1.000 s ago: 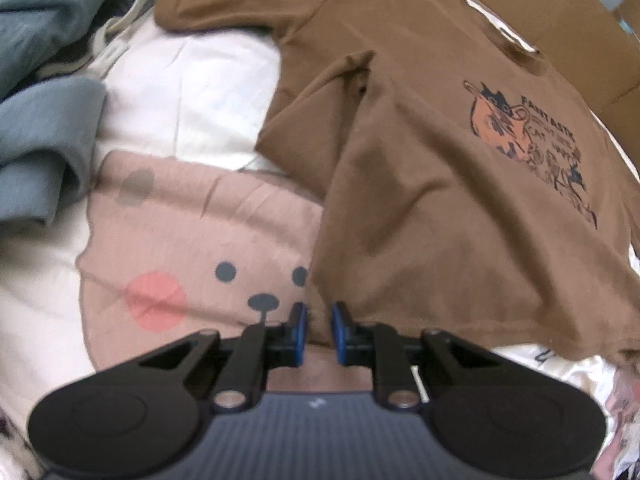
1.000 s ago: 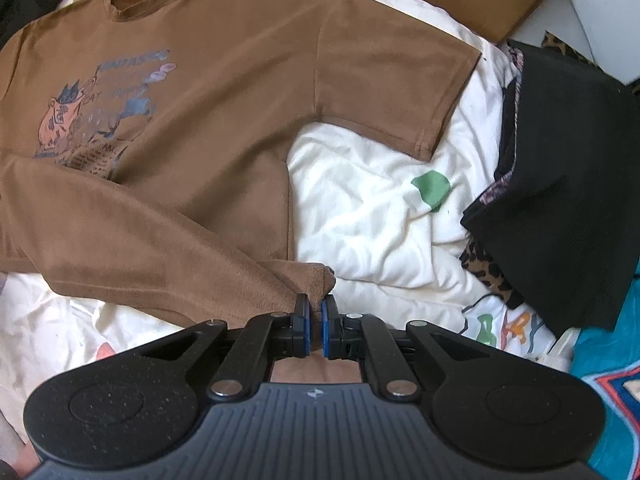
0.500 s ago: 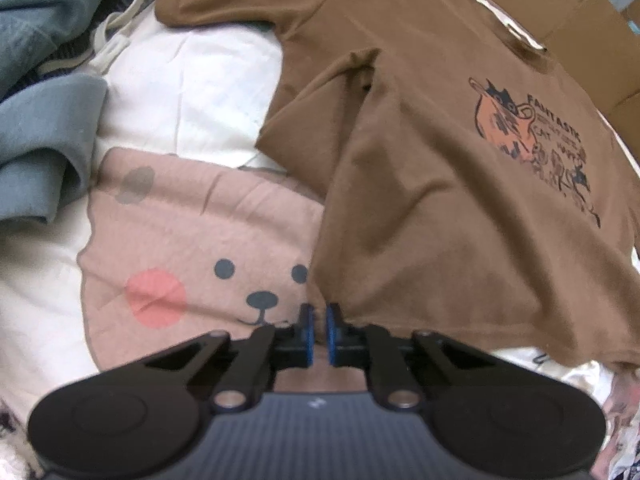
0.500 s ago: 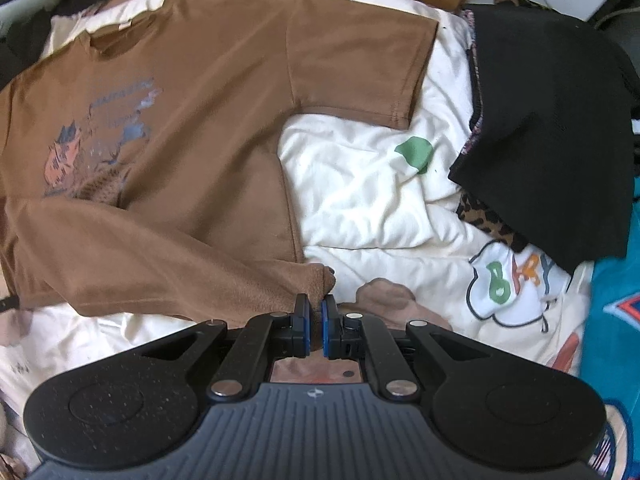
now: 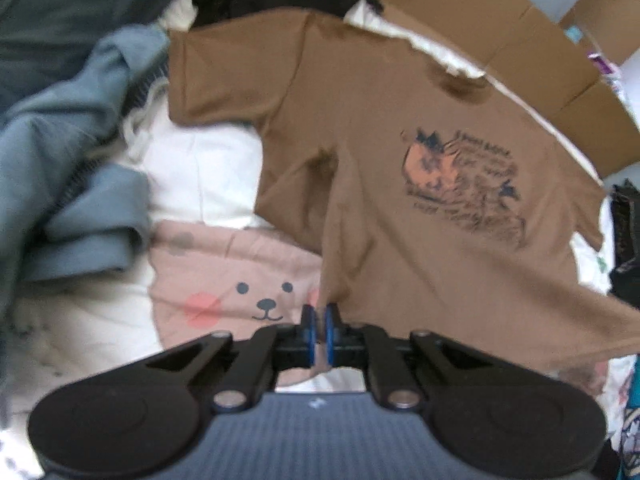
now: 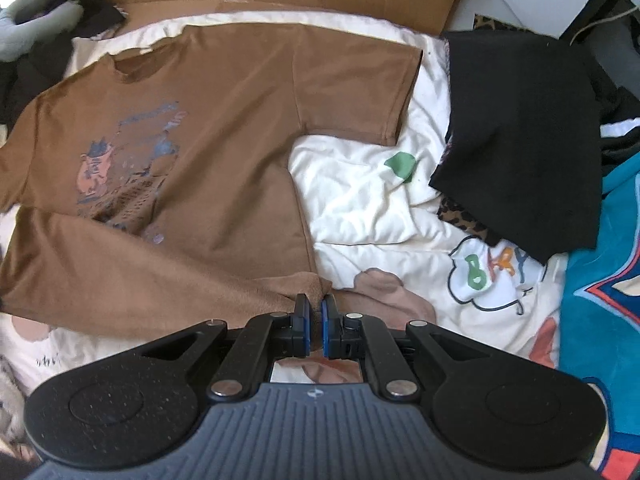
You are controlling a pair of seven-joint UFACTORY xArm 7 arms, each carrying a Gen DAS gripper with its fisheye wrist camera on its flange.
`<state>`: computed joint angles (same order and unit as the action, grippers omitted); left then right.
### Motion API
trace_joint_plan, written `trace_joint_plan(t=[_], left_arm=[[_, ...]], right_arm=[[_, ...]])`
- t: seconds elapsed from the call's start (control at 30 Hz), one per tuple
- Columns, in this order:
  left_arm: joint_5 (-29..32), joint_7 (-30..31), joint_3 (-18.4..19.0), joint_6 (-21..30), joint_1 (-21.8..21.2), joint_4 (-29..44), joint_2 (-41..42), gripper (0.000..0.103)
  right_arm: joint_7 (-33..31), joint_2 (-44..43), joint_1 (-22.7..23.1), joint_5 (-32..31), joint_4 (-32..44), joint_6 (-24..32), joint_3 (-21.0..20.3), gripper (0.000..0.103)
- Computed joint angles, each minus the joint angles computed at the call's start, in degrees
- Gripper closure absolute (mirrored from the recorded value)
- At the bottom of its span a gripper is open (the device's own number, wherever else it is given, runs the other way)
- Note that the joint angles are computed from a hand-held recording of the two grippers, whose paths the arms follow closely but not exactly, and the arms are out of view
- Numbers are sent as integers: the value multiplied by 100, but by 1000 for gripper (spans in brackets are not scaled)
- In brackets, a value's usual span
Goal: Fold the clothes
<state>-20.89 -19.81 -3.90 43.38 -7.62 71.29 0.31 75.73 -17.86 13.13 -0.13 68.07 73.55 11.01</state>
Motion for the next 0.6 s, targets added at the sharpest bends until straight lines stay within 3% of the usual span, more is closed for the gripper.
trace_joint_plan(t=[0.6], left_arm=[[-86, 337, 332, 748, 114, -245, -1394, 99]], right_arm=[[-521, -756, 259, 452, -15, 343, 181, 99]])
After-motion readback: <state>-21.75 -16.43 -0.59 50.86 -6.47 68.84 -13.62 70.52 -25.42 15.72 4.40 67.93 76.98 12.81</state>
